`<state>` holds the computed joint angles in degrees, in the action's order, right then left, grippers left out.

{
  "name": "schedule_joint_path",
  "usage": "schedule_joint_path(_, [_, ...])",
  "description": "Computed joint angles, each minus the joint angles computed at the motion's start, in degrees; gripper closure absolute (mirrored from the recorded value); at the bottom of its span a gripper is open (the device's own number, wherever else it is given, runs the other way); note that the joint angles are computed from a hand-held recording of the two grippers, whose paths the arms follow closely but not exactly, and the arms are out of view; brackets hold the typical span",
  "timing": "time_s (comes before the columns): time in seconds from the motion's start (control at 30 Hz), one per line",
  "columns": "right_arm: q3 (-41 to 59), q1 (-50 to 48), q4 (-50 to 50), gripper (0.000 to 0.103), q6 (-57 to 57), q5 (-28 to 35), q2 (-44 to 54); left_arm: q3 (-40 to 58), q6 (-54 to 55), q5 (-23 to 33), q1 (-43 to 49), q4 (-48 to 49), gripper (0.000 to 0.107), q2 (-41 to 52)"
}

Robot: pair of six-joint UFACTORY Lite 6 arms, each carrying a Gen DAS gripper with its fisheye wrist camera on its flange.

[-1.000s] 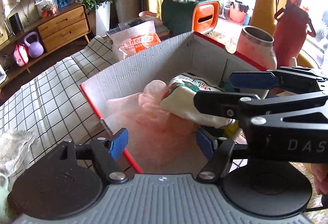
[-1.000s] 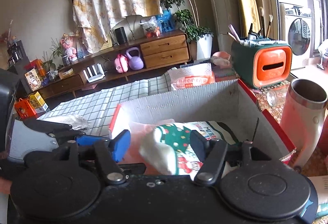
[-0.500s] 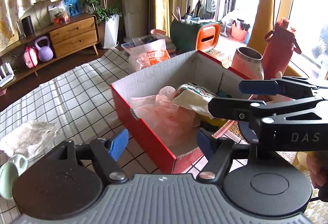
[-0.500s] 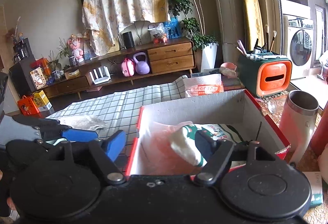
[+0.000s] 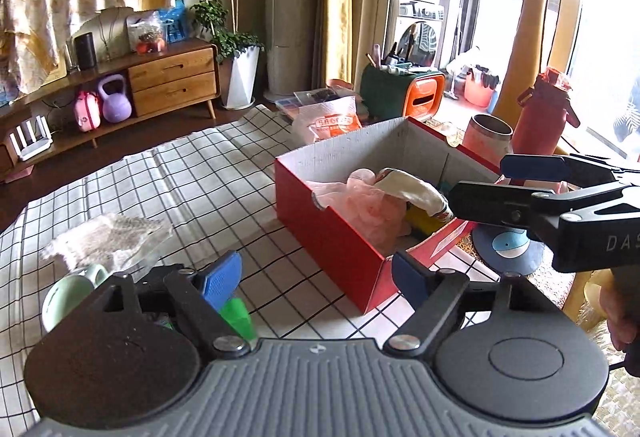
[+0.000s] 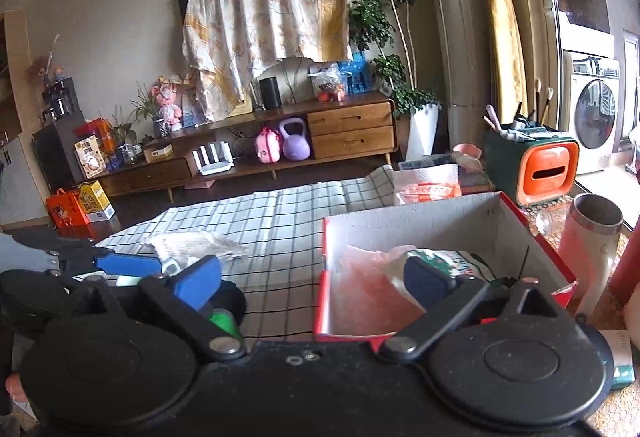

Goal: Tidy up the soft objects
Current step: 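Open both tools and withdraw them from the red box toward the table, then grasp the printed snack bag with the left tool while the right tool approaches the green sponge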

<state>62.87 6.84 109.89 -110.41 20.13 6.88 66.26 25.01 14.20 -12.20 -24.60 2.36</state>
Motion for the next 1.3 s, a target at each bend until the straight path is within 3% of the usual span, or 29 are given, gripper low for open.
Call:
schedule_joint_path(0.27, [-5.68,6.36,10.97,0.0,-9.45,-1.34,-5.32,-10.2,15.06,1.39,6.57,-13.99,0.014,-11.03])
schedule_joint_path(0.53, [-8.97,12.53,22.88,0.0,-19.47,-1.9,-5.85,-16.84,33.79,7.51,18.75,-29.35,0.008,-18.71])
schedule_joint_path(0.7, [-8.53,15.87,27.13,0.0,-23.51,-2.32,-3.62,-19.0,43.64,14.72,28.7,-36.56,0.005,-20.35])
schedule_joint_path(1.03, [-4.9,20.89,37.1,0.0,-33.04,-4.64,3.18,-25.76,57.39,19.23,41.35,-46.27,0.004,-19.37])
schedule_joint_path(1.1, [-3.51,21.28,37.16,0.0,-33.38,-4.81,5.23,-26.8,62.66,20.38,43.47,-49.97,0.004,-17.77])
schedule_joint_path(1.3, [1.58,20.83,24.85,0.0,-23.59,-5.77,10.8,-24.54,76.5,25.02,48.07,-54.09,0.004,-9.01])
